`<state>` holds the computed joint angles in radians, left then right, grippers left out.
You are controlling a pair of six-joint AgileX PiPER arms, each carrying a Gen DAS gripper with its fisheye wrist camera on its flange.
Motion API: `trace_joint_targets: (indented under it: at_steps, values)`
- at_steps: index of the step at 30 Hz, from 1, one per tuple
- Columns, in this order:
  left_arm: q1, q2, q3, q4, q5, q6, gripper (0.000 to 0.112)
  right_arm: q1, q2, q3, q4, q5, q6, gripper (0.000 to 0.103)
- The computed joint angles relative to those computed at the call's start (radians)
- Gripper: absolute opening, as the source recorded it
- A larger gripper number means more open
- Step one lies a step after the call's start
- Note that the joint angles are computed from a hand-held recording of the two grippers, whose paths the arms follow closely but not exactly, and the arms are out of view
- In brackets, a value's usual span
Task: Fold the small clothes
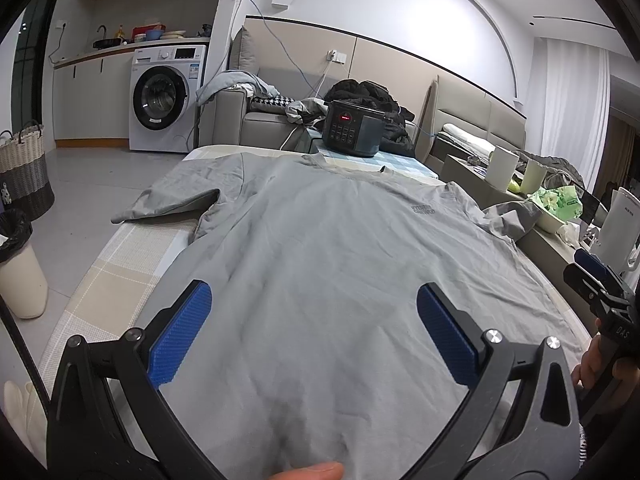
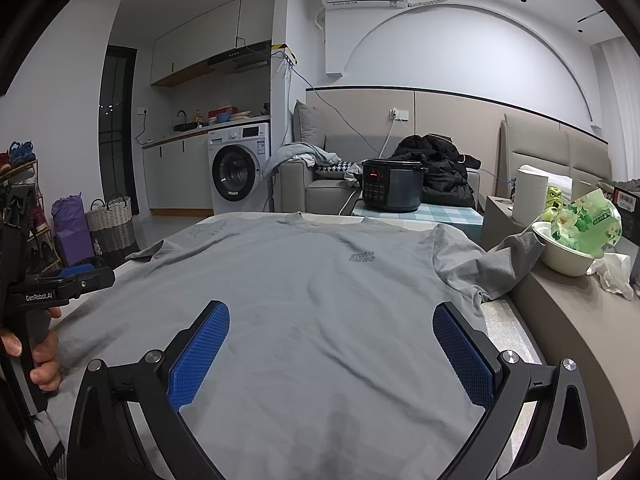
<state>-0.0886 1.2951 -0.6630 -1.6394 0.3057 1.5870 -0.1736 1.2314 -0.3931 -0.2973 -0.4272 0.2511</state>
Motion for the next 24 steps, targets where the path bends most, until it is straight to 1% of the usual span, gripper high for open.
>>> trace_joint_targets:
  at_steps: [24]
  values:
    - [0.005,0.007,0.005,-0.023,0.005,0.028,0.102,0.003,0.009,0.004,0.017,-0.005,-0.010,0.103]
